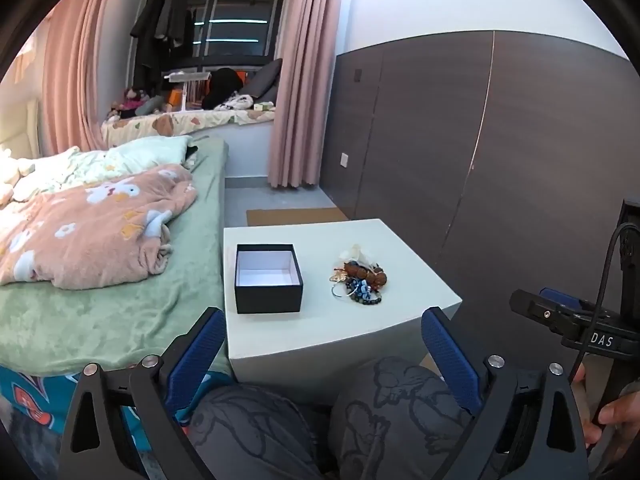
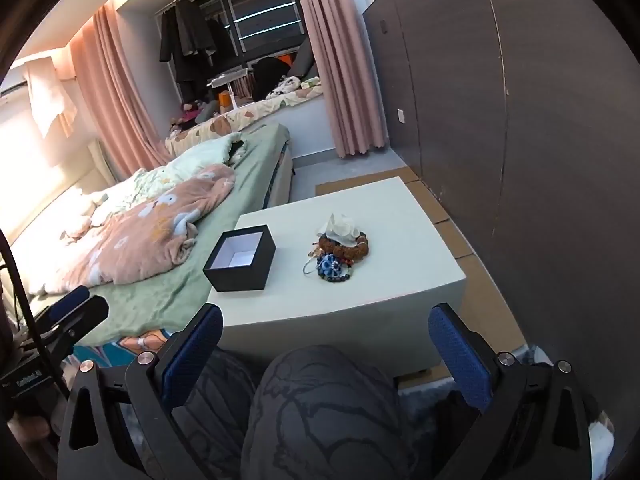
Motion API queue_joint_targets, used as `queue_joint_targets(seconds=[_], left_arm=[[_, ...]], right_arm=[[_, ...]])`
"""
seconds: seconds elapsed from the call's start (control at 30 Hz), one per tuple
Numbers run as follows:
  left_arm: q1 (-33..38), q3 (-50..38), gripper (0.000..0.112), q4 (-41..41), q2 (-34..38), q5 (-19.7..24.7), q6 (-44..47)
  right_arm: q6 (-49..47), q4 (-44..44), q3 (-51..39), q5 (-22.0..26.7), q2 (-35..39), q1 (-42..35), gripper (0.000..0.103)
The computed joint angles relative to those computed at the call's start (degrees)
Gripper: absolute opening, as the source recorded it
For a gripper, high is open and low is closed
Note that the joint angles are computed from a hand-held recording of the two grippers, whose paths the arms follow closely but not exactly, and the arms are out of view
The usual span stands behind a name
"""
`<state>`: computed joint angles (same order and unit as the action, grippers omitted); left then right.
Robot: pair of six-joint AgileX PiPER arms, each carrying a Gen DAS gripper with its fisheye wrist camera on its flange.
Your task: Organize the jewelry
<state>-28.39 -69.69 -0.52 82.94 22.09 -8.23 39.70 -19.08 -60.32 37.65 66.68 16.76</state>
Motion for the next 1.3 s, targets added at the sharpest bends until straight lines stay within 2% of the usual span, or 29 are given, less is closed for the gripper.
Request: queue_joint_targets(seconds=[0.1, 0.3, 0.43, 0.57, 0.8, 0.93, 1.13, 1.3], left_arm=[[-1.2, 0.7, 0.098, 6.2, -0.4, -1.1, -5.6], [-0.6, -0.5, 0.098, 4.9, 0.1, 0.2, -5.7], [-1.4, -0.9, 0.098, 9.9, 0.7, 0.7, -11.2], [-0.2, 0.5, 0.098, 7.2, -0.6, 0.1, -8.9], [-1.7, 1.4, 0.098, 14.7, -1.4, -0.7, -15.0], [-2.7, 1.6, 0.098, 20.4, -1.5, -0.4, -20.2], [-2.3, 2.1, 0.098, 18.3, -1.9, -1.5, -18.2], [-1.8, 3.5, 0.097, 15.6, -3.0, -2.7, -15.7]], right_arm=[[2.6, -2.9, 0.4, 1.0, -0.6, 1.2, 0.103], [5.3, -6.2, -0.2, 3.0, -0.4, 2.3, 0.103], [6.3, -7.5, -0.2, 3.6, -0.3, 3.1, 0.103], [9.2, -10.5, -0.1, 4.4, -0.1, 5.1, 0.103], [12.3, -14.2, 0.3, 5.1, 0.0, 6.8, 0.103], [11.6, -13.3, 0.6, 4.7, -0.1, 6.1, 0.103], [13.7, -16.0, 1.0, 5.6, -0.4, 7.3, 0.103], [12.5, -14.1, 1.2, 5.2, -0.7, 6.2, 0.103]])
